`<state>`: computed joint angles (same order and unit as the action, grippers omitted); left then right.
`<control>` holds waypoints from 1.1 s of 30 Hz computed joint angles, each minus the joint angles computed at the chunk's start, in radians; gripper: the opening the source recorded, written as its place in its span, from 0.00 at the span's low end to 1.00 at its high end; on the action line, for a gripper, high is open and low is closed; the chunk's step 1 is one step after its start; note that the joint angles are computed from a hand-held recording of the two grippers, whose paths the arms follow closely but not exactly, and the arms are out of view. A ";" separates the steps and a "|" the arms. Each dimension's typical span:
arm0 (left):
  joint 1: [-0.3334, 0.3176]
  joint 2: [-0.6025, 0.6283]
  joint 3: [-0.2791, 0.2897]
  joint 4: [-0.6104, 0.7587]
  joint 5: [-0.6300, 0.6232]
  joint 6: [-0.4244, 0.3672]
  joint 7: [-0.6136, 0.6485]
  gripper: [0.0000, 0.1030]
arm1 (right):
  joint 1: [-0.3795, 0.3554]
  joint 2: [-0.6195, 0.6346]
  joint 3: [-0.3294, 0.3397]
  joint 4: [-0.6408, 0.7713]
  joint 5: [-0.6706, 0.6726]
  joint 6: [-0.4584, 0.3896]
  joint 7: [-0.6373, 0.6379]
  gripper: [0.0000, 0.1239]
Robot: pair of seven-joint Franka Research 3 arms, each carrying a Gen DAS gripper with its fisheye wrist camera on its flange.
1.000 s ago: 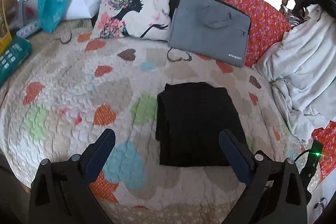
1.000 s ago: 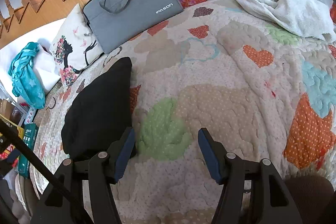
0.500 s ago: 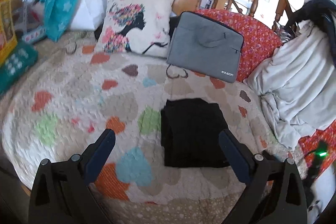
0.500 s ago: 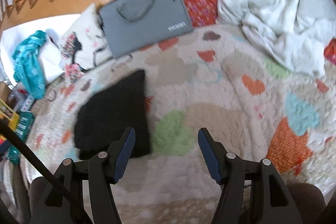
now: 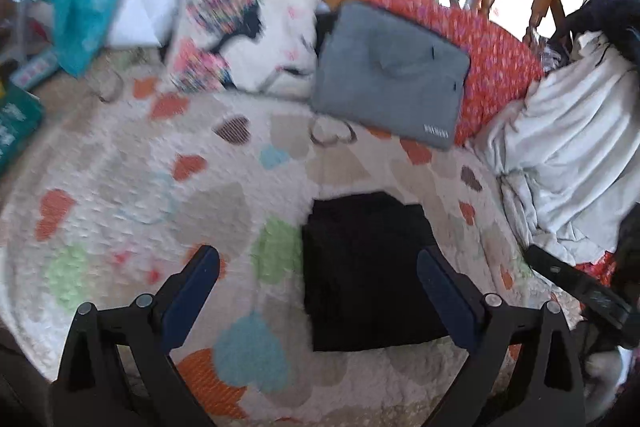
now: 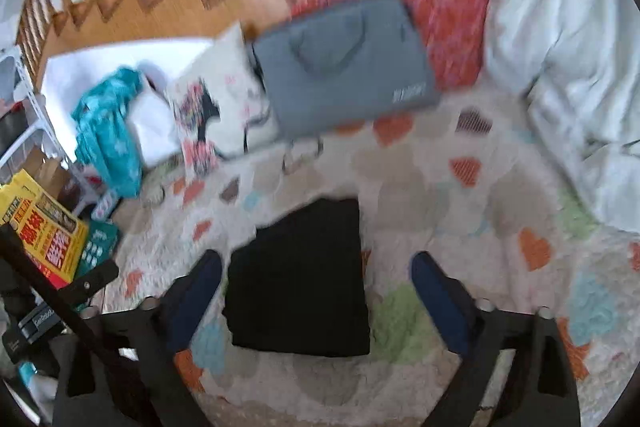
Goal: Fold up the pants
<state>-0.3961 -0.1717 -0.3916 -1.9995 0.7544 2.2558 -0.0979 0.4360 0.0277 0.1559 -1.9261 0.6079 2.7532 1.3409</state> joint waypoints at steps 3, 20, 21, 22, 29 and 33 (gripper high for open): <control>0.020 0.072 0.053 0.000 -0.063 0.152 0.078 0.96 | -0.015 0.124 -0.003 0.126 -0.018 -0.076 -0.019 0.64; 0.076 0.339 0.150 0.065 -0.341 0.453 0.395 0.96 | -0.129 0.580 0.085 0.633 0.104 -0.435 -0.026 0.63; 0.077 0.345 0.147 0.054 -0.354 0.479 0.421 0.96 | -0.130 0.586 0.090 0.637 0.111 -0.448 -0.038 0.63; 0.086 0.351 0.137 0.042 -0.398 0.508 0.463 0.96 | -0.129 0.590 0.092 0.638 0.117 -0.454 -0.046 0.63; 0.085 0.372 0.122 0.043 -0.559 0.554 0.595 0.64 | -0.104 0.654 0.104 0.697 0.144 -0.485 -0.049 0.43; 0.158 0.352 0.049 -0.012 -0.788 0.670 0.752 0.46 | -0.098 0.616 0.107 0.655 0.154 -0.444 -0.074 0.33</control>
<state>-0.2382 0.1799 -0.3427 -2.0116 -0.0333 2.9262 0.6539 0.3376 0.6439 0.2632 -1.2714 0.7619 2.3090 1.2667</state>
